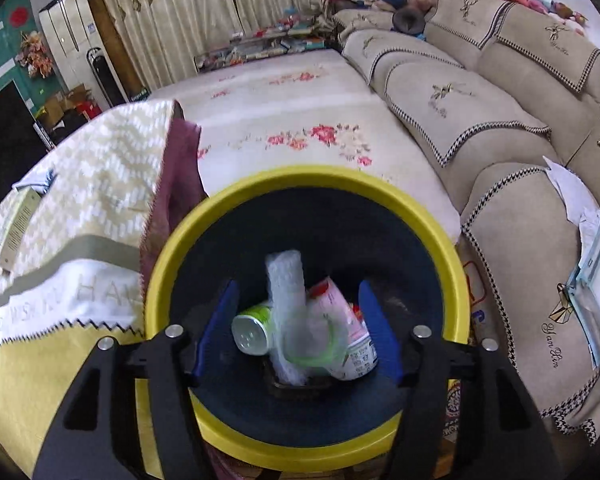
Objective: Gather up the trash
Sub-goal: 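Carry the clear cup over the bin and open the right gripper, then grasp the white tissue with the left gripper and lift it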
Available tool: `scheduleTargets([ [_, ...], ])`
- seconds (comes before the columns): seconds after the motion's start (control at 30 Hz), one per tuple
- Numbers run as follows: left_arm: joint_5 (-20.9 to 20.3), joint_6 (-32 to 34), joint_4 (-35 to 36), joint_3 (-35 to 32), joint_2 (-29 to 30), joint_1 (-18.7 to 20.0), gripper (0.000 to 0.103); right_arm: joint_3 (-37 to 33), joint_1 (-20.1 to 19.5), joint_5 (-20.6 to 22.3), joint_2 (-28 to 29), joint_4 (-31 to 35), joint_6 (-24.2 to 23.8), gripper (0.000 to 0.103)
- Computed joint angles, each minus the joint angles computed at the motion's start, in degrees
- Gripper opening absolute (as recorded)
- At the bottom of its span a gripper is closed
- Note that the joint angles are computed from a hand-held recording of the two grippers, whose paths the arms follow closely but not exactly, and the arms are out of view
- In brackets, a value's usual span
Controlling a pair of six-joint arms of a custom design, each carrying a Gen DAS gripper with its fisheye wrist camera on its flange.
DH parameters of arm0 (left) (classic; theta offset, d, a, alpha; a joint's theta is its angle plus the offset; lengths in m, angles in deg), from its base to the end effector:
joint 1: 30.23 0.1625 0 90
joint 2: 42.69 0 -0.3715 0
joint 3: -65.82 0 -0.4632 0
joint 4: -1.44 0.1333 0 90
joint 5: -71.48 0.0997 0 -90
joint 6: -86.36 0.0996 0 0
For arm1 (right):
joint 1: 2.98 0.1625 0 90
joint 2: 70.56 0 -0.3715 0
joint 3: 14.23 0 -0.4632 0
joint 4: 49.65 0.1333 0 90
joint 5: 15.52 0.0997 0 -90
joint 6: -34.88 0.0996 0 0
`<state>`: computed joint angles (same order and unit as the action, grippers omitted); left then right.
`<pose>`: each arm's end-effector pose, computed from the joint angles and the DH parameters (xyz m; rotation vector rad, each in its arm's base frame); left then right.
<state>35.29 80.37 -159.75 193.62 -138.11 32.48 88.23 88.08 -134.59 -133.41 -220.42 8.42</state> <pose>-0.0259 -0.5162 0.3009 0.0202 2.2411 -1.0652 0.0971 -0.6570 0.1978 0.3440 -2.3874 0.7425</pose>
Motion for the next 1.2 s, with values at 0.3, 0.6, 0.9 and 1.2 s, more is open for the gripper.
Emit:
scheduleTargets([
  [0.3, 0.66, 0.55, 0.07, -0.03, 0.75, -0.35, 0.098, 1.17, 1.24, 0.84, 0.34, -1.21, -0.31, 0.064],
  [0.6, 2.52, -2.39, 10.81, -3.77, 3.15, -2.43, 0.098, 1.39, 0.96, 4.34, -0.28, -0.29, 0.84, 0.068],
  [0.9, 0.39, 2.86, 10.8, -16.49, 12.76, 0.58, 0.098, 1.95, 0.76, 6.96, -1.22, 1.02, 0.57, 0.069],
  [1.2, 2.21, 4.9, 12.44, -27.48, 22.94, 5.06, 0.096, 2.79, 0.01, 6.65, -2.52, 1.4, 0.65, 0.069],
])
